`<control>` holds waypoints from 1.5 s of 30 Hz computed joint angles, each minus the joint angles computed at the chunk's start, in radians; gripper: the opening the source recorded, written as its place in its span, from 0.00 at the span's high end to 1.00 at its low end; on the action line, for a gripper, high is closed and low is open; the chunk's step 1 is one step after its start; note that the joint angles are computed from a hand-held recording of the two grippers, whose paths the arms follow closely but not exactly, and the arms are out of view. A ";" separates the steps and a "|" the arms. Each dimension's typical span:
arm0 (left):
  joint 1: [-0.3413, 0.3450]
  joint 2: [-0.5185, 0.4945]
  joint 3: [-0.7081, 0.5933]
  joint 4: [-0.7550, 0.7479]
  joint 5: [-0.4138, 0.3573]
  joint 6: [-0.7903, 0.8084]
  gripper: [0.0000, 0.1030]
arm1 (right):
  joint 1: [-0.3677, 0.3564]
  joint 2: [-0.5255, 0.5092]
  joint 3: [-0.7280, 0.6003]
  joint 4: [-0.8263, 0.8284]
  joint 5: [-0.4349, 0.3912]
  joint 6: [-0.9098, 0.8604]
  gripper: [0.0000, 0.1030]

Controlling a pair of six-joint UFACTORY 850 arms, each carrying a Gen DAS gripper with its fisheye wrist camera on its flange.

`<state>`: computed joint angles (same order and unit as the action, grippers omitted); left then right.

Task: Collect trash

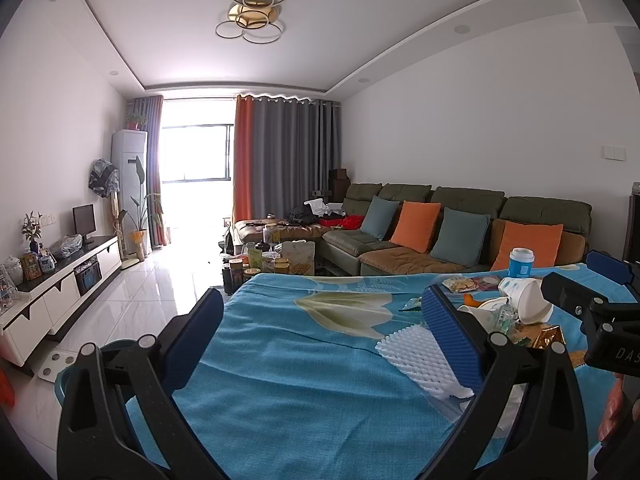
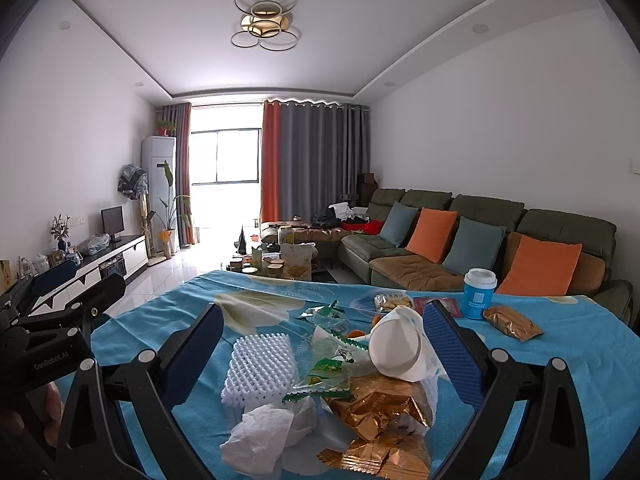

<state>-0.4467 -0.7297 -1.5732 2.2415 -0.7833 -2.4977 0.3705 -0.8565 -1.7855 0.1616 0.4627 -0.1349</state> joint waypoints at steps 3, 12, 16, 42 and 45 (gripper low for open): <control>0.000 0.001 0.003 0.002 -0.001 -0.003 0.05 | -0.001 -0.001 0.000 -0.003 0.000 0.004 0.06; 0.000 -0.001 0.001 0.000 0.003 0.001 0.05 | -0.002 -0.002 0.001 -0.003 -0.001 0.006 0.06; 0.001 -0.001 0.002 0.003 0.009 0.001 0.05 | -0.001 -0.001 0.002 0.000 -0.002 0.006 0.06; 0.037 -0.088 -0.132 0.536 0.561 -0.340 0.05 | -0.077 -0.037 -0.072 -0.207 -0.221 0.316 0.06; 0.035 -0.127 -0.190 0.738 0.635 -0.518 0.09 | -0.089 -0.055 -0.106 -0.335 -0.259 0.441 0.06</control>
<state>-0.4120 -0.8565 -1.7629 2.9796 -0.1481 -3.0156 0.2818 -0.9115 -1.8913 -0.1732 0.2042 0.3065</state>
